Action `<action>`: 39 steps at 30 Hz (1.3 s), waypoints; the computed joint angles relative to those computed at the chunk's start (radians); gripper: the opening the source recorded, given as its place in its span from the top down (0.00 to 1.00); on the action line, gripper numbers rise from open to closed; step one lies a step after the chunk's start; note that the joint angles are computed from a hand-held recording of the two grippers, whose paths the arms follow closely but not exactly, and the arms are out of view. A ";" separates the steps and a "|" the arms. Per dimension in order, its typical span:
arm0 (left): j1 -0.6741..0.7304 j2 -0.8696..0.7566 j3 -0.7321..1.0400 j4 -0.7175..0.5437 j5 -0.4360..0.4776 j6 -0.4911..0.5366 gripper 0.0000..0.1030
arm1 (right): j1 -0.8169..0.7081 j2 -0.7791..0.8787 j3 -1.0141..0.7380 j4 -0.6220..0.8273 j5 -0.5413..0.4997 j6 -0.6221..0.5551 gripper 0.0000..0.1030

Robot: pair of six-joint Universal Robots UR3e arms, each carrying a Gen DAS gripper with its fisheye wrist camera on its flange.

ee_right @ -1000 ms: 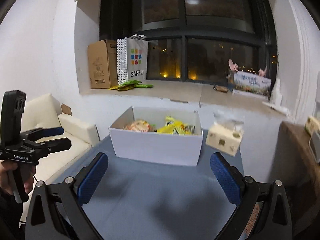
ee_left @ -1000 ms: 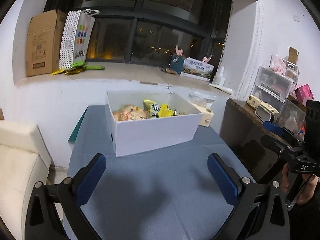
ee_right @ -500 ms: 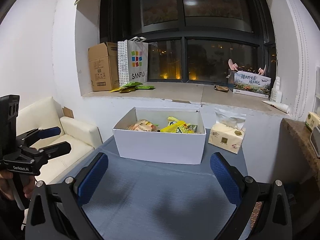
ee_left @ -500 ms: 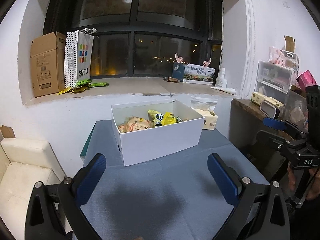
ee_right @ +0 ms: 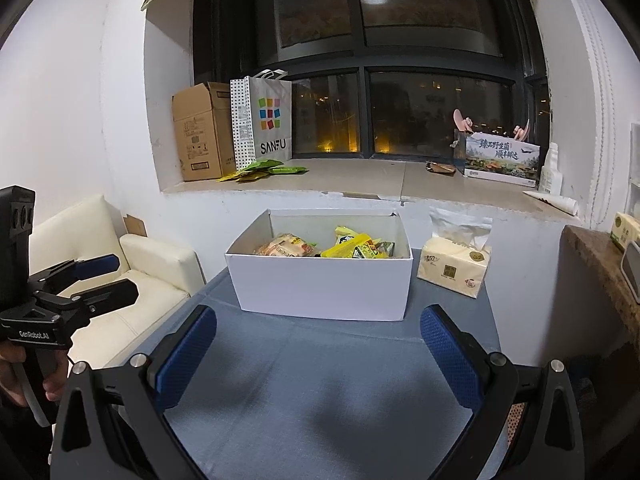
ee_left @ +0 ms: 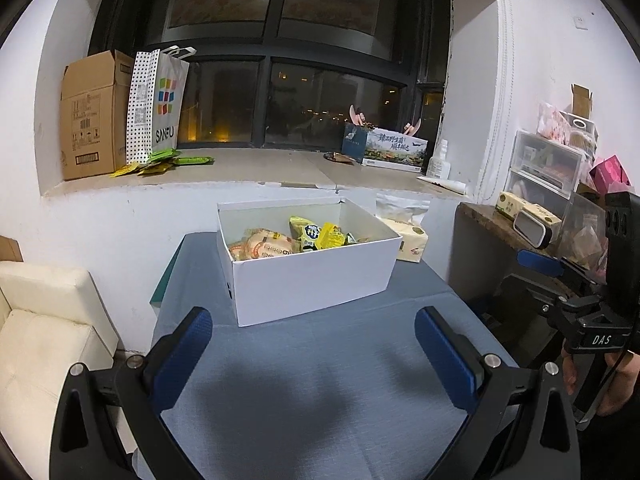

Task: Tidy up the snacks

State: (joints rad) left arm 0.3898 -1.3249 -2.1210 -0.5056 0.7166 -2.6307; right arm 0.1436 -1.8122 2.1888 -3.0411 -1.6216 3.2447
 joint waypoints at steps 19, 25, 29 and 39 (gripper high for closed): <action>-0.003 -0.009 0.027 -0.026 0.004 -0.012 0.00 | 0.004 0.002 0.002 -0.014 -0.007 0.009 0.00; -0.001 -0.006 0.026 -0.028 0.002 -0.012 0.00 | 0.006 0.001 0.006 -0.021 -0.010 0.015 0.00; 0.001 -0.002 0.024 -0.031 0.003 -0.009 0.00 | 0.009 0.001 0.005 -0.021 -0.012 0.016 0.00; -0.004 0.003 0.024 -0.039 0.011 0.006 0.00 | 0.011 -0.002 0.008 -0.022 -0.014 0.018 0.00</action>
